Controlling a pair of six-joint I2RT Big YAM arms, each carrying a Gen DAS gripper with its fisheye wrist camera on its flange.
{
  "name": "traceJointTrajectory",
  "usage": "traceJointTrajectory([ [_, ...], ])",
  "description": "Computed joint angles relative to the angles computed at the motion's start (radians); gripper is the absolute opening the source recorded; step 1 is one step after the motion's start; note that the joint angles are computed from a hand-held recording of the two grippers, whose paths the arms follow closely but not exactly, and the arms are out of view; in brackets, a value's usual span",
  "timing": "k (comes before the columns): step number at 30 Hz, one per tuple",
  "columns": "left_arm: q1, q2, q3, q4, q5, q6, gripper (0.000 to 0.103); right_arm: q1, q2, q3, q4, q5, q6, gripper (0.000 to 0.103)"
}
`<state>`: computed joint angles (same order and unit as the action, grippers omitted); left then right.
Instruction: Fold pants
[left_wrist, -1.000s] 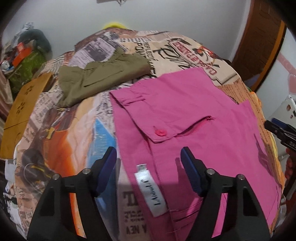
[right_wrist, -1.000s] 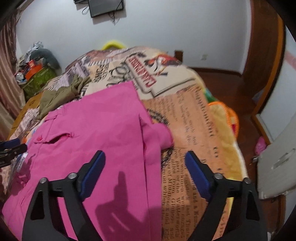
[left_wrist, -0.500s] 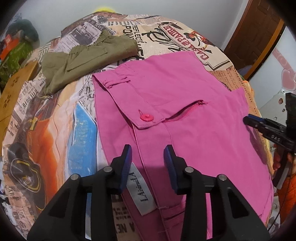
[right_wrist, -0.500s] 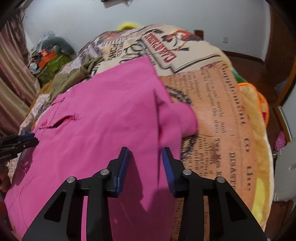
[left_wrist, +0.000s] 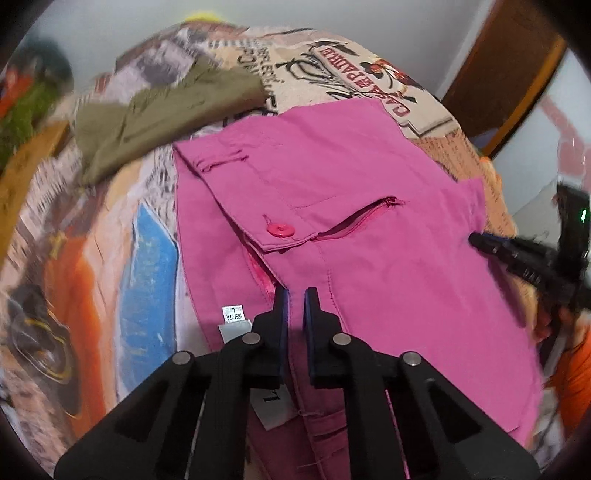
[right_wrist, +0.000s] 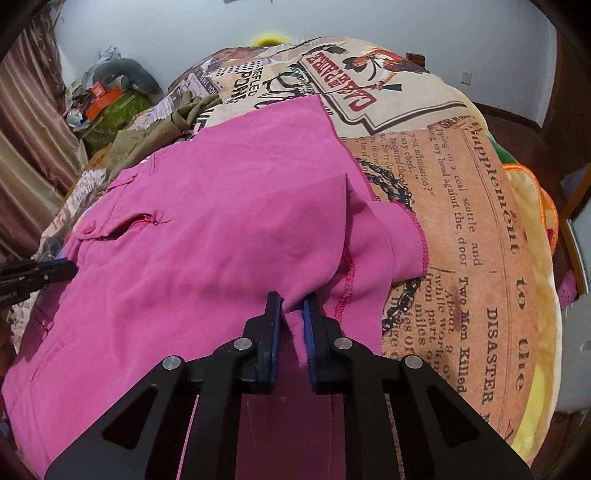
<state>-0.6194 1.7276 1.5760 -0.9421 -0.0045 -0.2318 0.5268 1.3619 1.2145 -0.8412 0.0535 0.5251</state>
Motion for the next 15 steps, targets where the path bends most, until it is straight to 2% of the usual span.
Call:
traceJointTrajectory([
  [2, -0.014, -0.001, -0.001, -0.001, -0.052, 0.042, 0.008, 0.005, 0.002, 0.002, -0.006, 0.011, -0.011, 0.008],
  [6, -0.006, 0.0, 0.003, -0.018, -0.066, 0.069, 0.008, 0.011, 0.0, 0.0, -0.017, 0.032, -0.035, 0.008],
  [8, -0.004, -0.007, -0.002, -0.024, -0.1, 0.09, 0.007, 0.012, -0.004, -0.004, -0.023, 0.032, -0.023, 0.007],
  [12, 0.018, -0.02, -0.021, -0.026, -0.055, 0.098, 0.007, 0.028, -0.013, -0.004, -0.044, 0.041, -0.029, 0.006],
  [15, 0.015, -0.016, -0.023, -0.022, -0.065, 0.09, 0.007, 0.025, -0.022, -0.012, -0.048, 0.025, -0.012, 0.006],
])
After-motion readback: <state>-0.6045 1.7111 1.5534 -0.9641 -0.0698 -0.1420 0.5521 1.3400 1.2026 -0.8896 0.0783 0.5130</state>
